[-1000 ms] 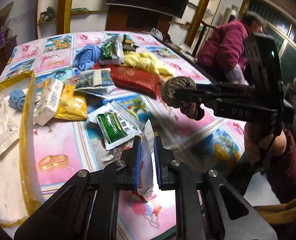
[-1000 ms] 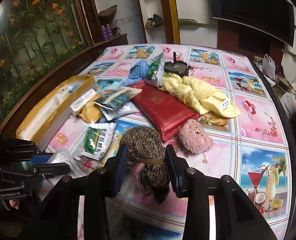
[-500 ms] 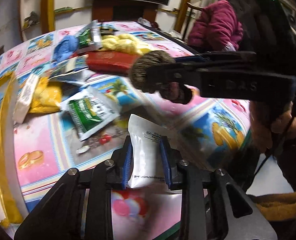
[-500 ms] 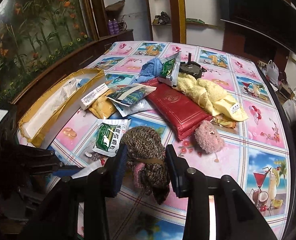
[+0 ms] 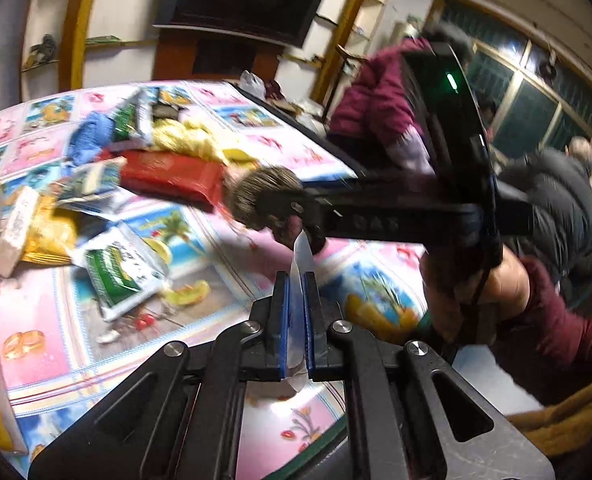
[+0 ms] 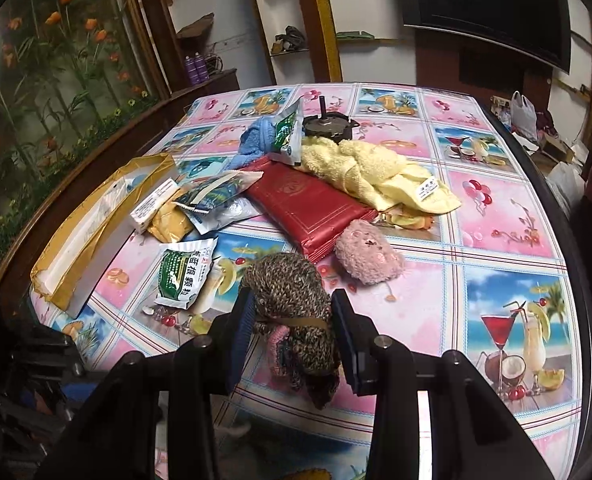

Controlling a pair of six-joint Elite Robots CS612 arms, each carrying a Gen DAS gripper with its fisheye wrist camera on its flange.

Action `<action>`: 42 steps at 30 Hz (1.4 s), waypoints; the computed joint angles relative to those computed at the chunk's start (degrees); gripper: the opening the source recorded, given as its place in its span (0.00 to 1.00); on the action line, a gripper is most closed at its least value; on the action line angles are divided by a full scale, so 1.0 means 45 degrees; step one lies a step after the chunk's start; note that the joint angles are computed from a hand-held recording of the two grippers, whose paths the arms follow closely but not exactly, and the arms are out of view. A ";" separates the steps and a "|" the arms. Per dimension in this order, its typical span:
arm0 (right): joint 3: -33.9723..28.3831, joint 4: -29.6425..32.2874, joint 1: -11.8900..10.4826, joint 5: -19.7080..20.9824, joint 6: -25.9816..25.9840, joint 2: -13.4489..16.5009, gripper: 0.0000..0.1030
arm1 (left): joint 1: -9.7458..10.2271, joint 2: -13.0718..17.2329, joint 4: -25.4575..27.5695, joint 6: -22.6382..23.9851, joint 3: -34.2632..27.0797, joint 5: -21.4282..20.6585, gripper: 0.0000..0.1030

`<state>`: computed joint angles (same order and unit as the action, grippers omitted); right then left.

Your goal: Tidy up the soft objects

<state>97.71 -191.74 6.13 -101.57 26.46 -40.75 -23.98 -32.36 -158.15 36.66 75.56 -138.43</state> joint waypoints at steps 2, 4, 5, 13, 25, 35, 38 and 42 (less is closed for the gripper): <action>0.0013 -0.0087 0.0019 -0.0077 -0.0039 -0.0022 0.38 | 0.0122 0.0072 -0.0654 -0.0706 -0.0142 -0.0042 0.05; 0.0005 -0.0173 0.0023 -0.0063 -0.0087 -0.0039 0.38 | 0.0264 0.0161 -0.1357 -0.1489 -0.0295 -0.0092 0.05; -0.0028 -0.0192 0.0033 -0.0060 -0.0110 -0.0042 0.38 | 0.0364 0.0222 -0.1634 -0.1876 -0.0428 -0.0167 0.05; -0.0961 0.0015 0.0247 0.0286 -0.0975 0.0064 0.38 | 0.1255 0.0746 -0.3854 -0.4810 -0.1815 0.0726 0.05; -0.4946 0.2293 0.0586 0.2863 -0.2053 0.1362 0.37 | 0.2058 0.2374 -0.2674 -0.6555 -0.5257 0.3563 0.05; -0.9267 0.6302 0.0898 0.4662 -0.2336 0.3531 0.37 | 0.2256 0.3537 -0.0456 -0.7488 -0.7296 0.4750 0.06; -1.0076 0.7167 0.1029 0.4845 -0.2535 0.3965 0.38 | 0.2309 0.3530 -0.0717 -0.8011 -0.7199 0.4929 0.06; -1.0670 0.7668 0.1116 0.4833 -0.2363 0.4320 0.42 | 0.2293 0.3361 -0.0719 -0.8830 -0.7017 0.5529 0.46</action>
<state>49.69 -157.23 11.15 -79.83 15.83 -21.31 -13.66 -17.24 -161.39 -3.07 43.98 -113.55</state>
